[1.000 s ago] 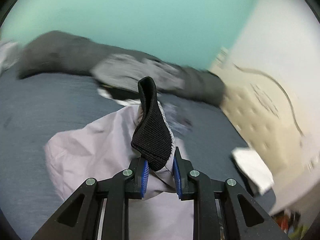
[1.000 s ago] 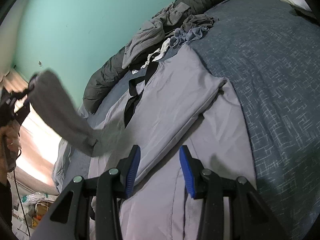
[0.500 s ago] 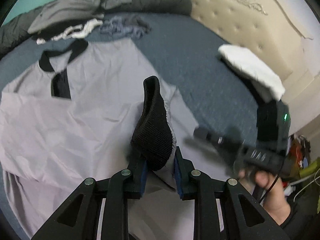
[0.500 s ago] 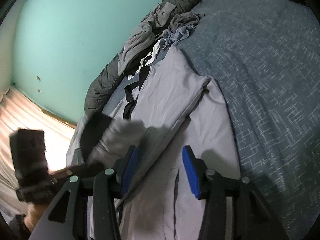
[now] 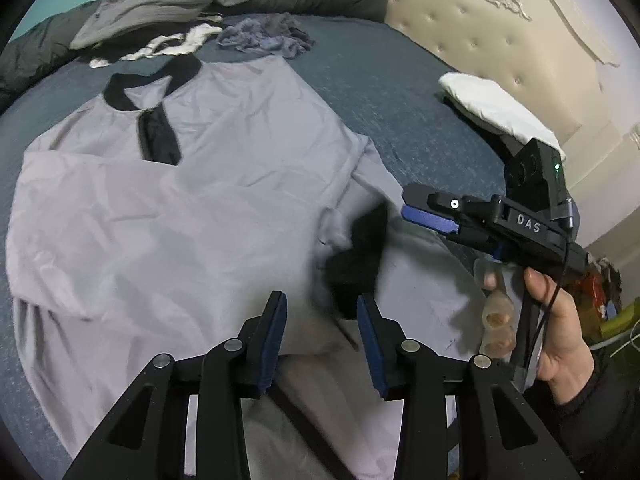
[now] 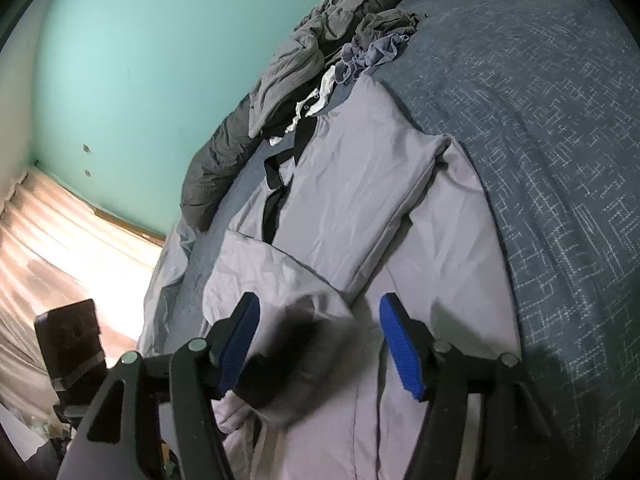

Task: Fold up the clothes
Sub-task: 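Grasp the dropped black cuff with the right tool while the left tool withdraws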

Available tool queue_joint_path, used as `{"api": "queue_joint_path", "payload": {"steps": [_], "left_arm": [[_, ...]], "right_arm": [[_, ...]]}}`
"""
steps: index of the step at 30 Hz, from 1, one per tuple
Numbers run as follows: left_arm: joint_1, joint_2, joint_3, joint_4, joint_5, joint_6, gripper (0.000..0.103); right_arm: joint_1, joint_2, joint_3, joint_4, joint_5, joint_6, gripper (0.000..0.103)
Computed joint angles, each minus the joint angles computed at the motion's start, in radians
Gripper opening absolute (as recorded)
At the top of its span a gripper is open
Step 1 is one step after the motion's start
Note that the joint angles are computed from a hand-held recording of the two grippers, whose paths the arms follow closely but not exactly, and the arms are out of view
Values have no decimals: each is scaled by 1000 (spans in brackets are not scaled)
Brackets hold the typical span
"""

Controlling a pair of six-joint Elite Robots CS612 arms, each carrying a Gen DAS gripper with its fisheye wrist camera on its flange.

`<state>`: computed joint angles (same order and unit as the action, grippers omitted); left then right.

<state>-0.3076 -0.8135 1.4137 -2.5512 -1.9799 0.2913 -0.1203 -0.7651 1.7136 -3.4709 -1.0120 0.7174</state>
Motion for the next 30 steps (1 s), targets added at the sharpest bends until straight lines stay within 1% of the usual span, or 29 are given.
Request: {"api": "queue_joint_path", "payload": {"steps": [3,5,8,12,16,18,19,20,22,24,25,30], "left_arm": [[13,1,-7,-5,60,-47,41],[24,7,-17,-1,87,-83,41],[43,22,-38,18,141,-140,41],[64,41,-61,33,210,-177,41],[96,62,-93,24,262,-240,41],[112,74,-112,21,291,-279,41],[119,79,-121,17,308,-297,41],[125,85,-131,17,323,-313,41],[138,99,-153,23,336,-334,41],[143,110,-169,28,357,-326,41],[144,114,-175,30,369,-316,41],[150,141,-211,45,377,-297,41]], "right_arm": [[4,-6,-1,33,-5,-27,63],[12,-20,-2,95,-28,-78,63],[27,-39,-8,203,-83,-171,63],[37,-50,-19,336,-116,-247,64],[38,-47,-22,357,-101,-288,63],[38,-47,-22,351,-91,-308,50],[38,-47,-23,355,-86,-322,36],[38,-47,-23,358,-80,-335,29],[38,-47,-25,365,-65,-364,20],[40,-47,-27,364,-62,-381,17],[41,-43,-32,358,-53,-381,13],[35,-39,-27,273,-41,-330,11]]}}
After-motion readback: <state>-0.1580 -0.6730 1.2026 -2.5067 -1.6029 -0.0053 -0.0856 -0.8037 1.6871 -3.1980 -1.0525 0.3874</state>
